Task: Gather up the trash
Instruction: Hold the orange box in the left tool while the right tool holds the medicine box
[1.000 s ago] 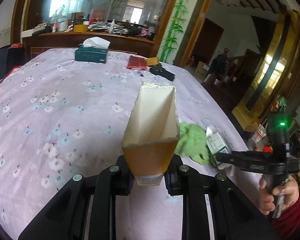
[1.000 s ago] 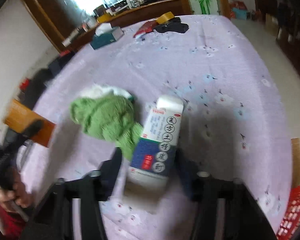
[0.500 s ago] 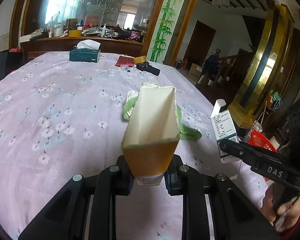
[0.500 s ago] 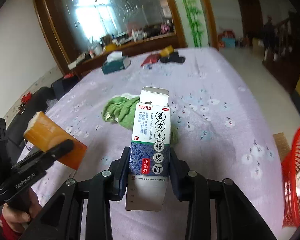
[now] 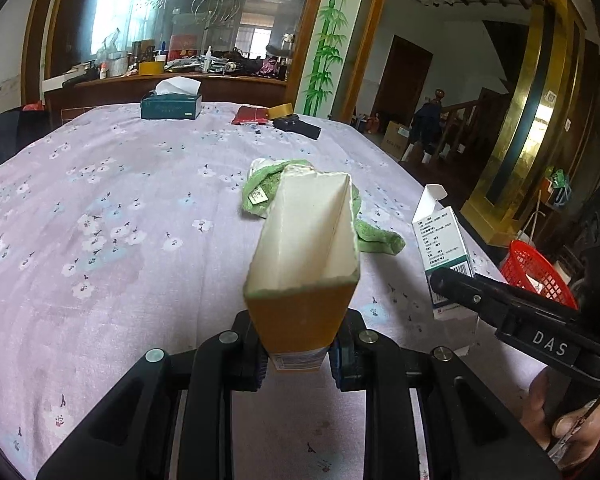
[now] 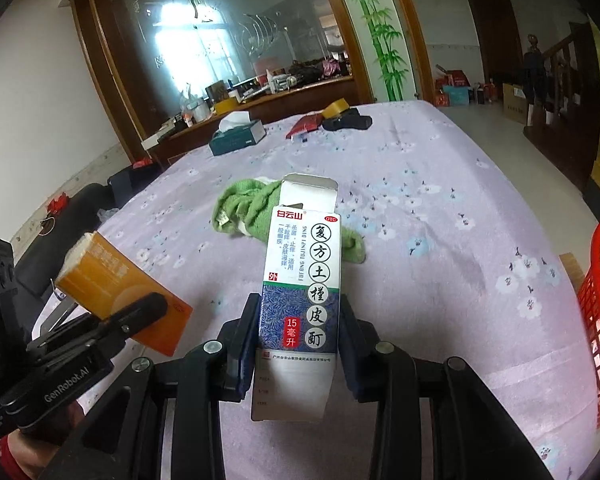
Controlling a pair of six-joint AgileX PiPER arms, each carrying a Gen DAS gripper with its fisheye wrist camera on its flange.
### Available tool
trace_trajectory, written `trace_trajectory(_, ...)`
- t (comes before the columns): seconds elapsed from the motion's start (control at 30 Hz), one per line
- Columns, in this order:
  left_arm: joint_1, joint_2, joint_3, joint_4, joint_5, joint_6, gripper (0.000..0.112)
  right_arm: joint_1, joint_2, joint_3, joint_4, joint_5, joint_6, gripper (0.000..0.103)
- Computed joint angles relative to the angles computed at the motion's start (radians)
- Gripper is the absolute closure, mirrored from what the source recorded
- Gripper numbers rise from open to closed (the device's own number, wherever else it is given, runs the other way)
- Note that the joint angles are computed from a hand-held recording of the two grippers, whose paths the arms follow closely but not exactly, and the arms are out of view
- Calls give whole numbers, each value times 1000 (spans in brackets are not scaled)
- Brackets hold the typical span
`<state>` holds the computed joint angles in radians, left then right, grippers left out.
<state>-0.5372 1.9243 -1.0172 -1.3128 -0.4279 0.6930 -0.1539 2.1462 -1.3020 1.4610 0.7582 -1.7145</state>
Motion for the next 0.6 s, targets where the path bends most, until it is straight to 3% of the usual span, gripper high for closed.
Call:
trace_trajectory(0.3, 10, 20, -10, -2, 12, -10, 90, 14, -47, 95, 124, -29, -185, 65)
trace_trajectory(0.6, 13, 19, -6, 3, 17, -14, 90, 10, -36, 80, 116, -26, -172, 65)
